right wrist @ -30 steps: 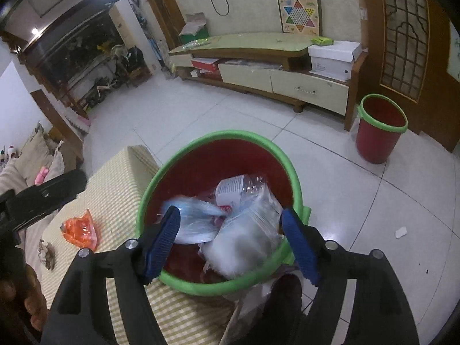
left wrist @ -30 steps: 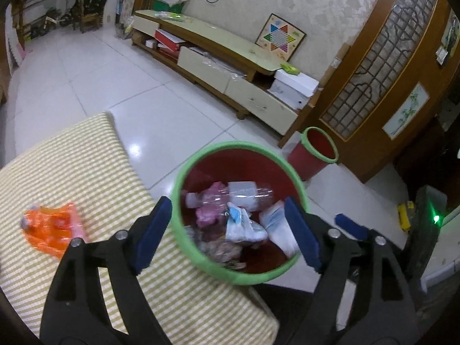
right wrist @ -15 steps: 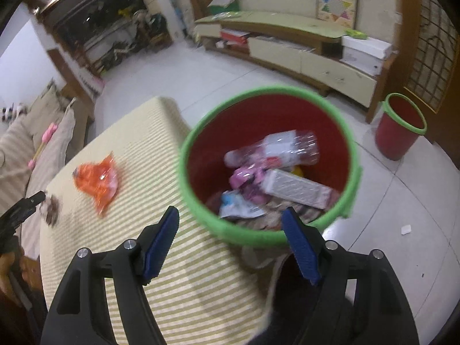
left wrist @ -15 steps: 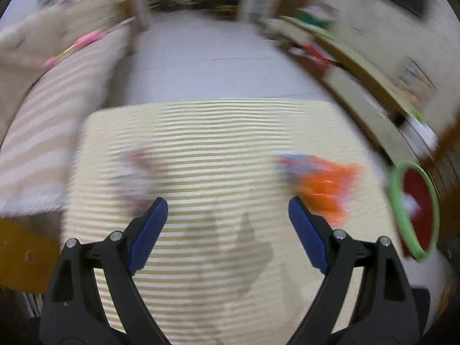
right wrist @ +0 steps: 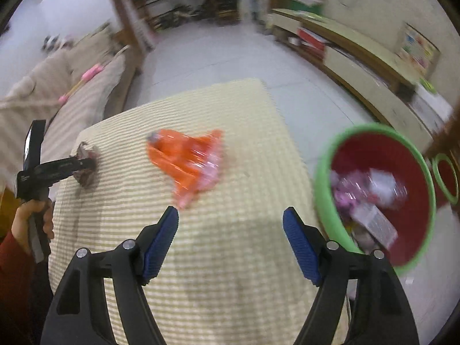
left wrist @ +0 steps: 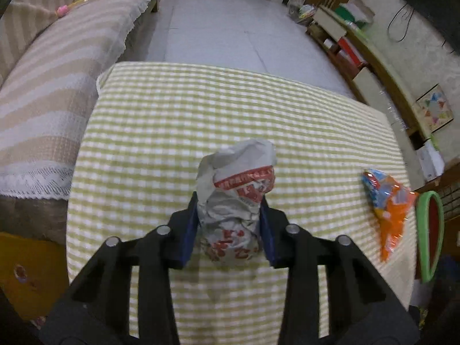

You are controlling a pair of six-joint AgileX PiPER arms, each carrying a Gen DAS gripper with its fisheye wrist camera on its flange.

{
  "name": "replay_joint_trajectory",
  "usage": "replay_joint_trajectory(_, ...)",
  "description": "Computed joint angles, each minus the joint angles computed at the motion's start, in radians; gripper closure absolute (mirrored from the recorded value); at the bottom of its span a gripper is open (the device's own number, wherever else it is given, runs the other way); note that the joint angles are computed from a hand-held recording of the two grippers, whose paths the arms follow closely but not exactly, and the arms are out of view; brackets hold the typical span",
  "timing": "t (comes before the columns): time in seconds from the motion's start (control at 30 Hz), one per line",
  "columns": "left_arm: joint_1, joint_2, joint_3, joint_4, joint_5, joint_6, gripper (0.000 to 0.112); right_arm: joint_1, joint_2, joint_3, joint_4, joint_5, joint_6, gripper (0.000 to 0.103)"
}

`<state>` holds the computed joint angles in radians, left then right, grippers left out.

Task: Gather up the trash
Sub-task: 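Grasp the crumpled white-and-red paper with the left gripper while the right grasps the orange snack bag, then carry the orange bag over the bucket with the right gripper while the left carries the paper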

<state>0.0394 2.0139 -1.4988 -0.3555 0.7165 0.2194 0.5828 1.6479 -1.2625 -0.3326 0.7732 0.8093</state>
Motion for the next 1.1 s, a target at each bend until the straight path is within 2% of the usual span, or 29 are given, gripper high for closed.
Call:
replay_joint_trajectory(0.03, 0.014, -0.042, 0.060, -0.052, -0.015, 0.048, 0.077, -0.007, 0.054, -0.062, 0.029, 0.010, -0.079, 0.020)
replay_joint_trajectory(0.13, 0.042, -0.199, 0.268, -0.170, -0.078, 0.171, 0.077, -0.011, 0.207, -0.234, 0.041, 0.077, -0.230, 0.019)
replay_joint_trajectory(0.23, 0.061, -0.368, 0.461, -0.243, -0.104, 0.252, 0.077, -0.017, 0.383, -0.450, 0.072, 0.162, -0.399, 0.019)
replay_joint_trajectory(0.37, 0.072, -0.524, 0.612, -0.246, -0.102, 0.217, 0.076, -0.021, 0.534, -0.652, 0.088, 0.240, -0.483, 0.019)
replay_joint_trajectory(0.5, 0.041, -0.579, 0.693, -0.197, -0.129, 0.205, 0.076, -0.032, 0.626, -0.751, 0.104, 0.270, -0.509, 0.020)
replay_joint_trajectory(0.57, 0.034, -0.575, 0.708, -0.194, -0.137, 0.216, 0.076, -0.027, 0.674, -0.815, 0.088, 0.315, -0.507, 0.027)
replay_joint_trajectory(0.6, 0.042, -0.569, 0.711, -0.214, -0.131, 0.232, 0.076, -0.023, 0.685, -0.826, 0.079, 0.325, -0.513, 0.044)
replay_joint_trajectory(0.63, 0.048, -0.564, 0.710, -0.222, -0.125, 0.238, 0.076, -0.020, 0.686, -0.821, 0.071, 0.321, -0.511, 0.045)
replay_joint_trajectory(0.73, 0.062, -0.581, 0.727, -0.233, -0.126, 0.254, 0.076, -0.010, 0.624, -0.708, 0.078, 0.240, -0.497, 0.052)
replay_joint_trajectory(1.1, 0.079, -0.576, 0.723, -0.246, -0.123, 0.267, 0.076, 0.065, 0.341, -0.343, 0.099, 0.075, -0.350, 0.051)
